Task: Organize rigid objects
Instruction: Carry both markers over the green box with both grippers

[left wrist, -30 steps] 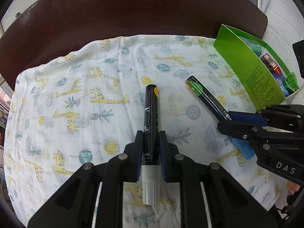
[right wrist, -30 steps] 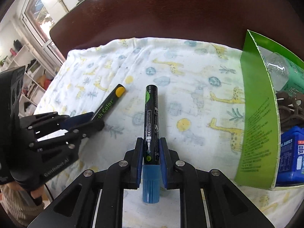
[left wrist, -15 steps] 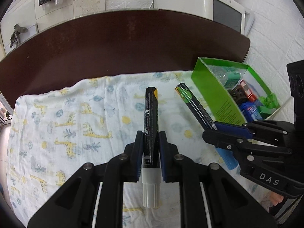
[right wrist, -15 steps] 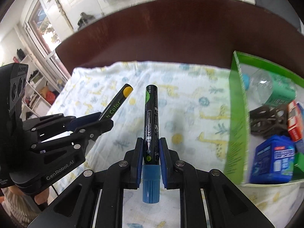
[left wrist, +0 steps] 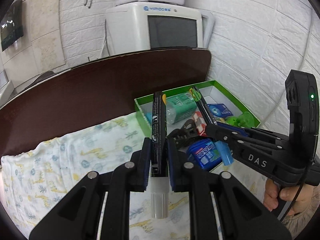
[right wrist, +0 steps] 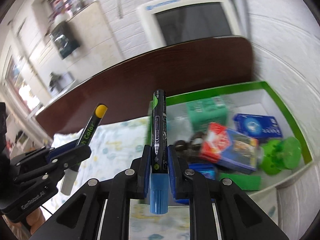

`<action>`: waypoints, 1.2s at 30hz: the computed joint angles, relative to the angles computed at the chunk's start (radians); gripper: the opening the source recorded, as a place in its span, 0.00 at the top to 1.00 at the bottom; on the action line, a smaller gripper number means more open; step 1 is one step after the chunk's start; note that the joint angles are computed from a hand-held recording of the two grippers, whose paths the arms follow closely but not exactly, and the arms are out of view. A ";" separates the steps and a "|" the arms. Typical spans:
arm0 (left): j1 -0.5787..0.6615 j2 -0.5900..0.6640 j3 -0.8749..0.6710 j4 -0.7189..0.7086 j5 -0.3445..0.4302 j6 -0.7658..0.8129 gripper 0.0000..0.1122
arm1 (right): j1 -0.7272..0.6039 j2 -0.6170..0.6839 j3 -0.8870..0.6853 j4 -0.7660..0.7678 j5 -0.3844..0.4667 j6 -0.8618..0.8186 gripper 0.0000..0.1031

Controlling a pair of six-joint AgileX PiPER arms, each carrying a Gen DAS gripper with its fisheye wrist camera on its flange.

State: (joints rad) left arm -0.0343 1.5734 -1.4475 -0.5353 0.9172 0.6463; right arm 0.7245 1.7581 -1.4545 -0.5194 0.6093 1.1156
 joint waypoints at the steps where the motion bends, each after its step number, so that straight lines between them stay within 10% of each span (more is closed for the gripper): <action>1: -0.026 0.012 -0.015 0.011 0.000 -0.017 0.88 | -0.007 -0.016 0.026 -0.022 -0.005 0.036 0.83; 36: -0.340 0.346 -0.393 0.245 0.067 -0.282 0.87 | -0.225 -0.113 0.226 -0.065 -0.099 0.206 0.83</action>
